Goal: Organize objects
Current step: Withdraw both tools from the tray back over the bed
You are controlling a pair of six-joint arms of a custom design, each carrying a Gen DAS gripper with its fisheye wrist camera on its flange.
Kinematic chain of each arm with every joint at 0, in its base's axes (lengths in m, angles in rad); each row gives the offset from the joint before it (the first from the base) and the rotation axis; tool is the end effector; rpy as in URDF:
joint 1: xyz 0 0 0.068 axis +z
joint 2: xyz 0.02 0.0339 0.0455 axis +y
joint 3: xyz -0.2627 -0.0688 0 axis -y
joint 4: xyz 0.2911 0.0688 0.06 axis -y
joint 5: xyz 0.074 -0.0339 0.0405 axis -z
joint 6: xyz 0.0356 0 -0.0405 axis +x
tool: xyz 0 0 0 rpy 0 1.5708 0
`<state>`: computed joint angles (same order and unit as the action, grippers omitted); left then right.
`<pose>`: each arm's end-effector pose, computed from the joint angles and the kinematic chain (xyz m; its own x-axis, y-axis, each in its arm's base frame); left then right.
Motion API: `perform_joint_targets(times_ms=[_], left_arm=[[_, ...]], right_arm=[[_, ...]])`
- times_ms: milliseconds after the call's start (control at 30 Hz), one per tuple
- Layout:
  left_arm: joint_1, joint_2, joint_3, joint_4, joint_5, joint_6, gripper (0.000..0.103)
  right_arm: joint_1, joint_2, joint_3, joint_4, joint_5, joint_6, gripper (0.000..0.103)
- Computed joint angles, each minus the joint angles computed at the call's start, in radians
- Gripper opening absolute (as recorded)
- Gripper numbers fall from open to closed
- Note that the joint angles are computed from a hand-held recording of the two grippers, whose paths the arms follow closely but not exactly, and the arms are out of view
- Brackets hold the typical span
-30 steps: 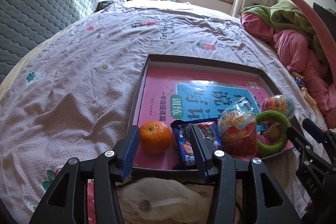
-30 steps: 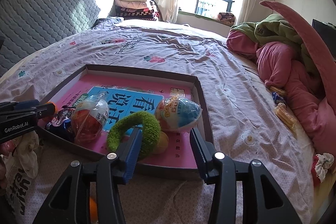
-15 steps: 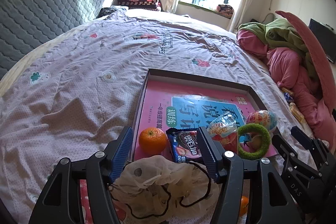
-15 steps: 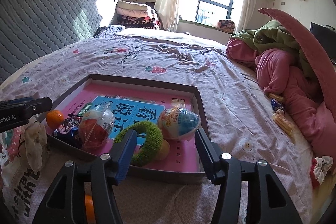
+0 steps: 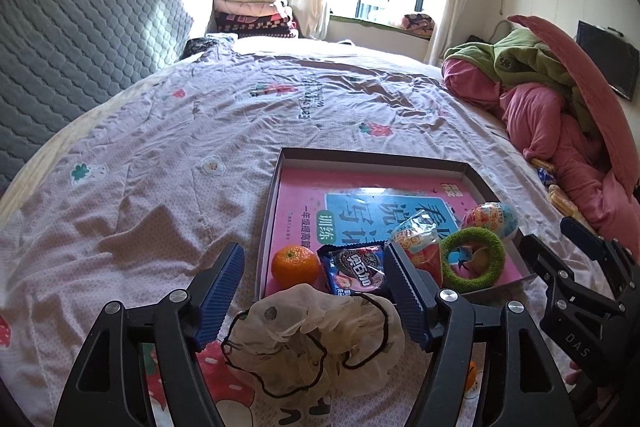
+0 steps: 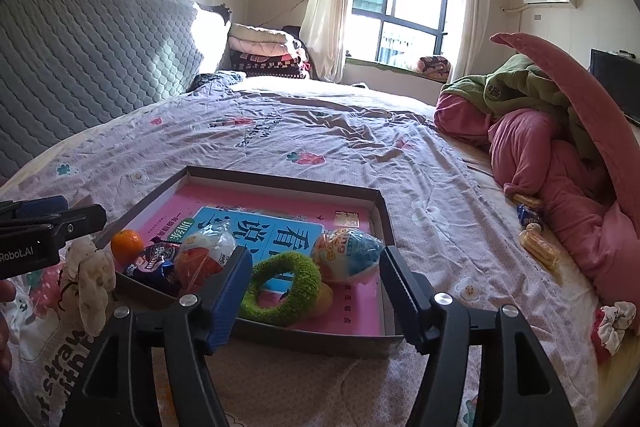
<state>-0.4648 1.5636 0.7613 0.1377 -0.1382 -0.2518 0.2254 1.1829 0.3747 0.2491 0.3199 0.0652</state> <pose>0.3147 -0.1523 0.1412 -0.6204 0.0350 -0.7835 0.1987 0.9734 -0.1138 0.2525 0.0464 0.1305 -0.5128 -0.0541 -0.8568 0.0813 0.9905 -0.1112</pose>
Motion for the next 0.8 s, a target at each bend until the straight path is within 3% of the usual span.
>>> perform_joint_targets(times_ms=[467, 800], left_arm=[[0.003, -0.08, -0.057, -0.003, -0.001, -0.015, 0.075], [-0.024, -0.111, -0.094, -0.003, -0.028, 0.0, 0.076]], right_arm=[[0.023, -0.153, -0.058, -0.029, -0.019, 0.015, 0.082], [0.043, -0.241, -0.09, -0.074, -0.025, 0.021, 0.083]])
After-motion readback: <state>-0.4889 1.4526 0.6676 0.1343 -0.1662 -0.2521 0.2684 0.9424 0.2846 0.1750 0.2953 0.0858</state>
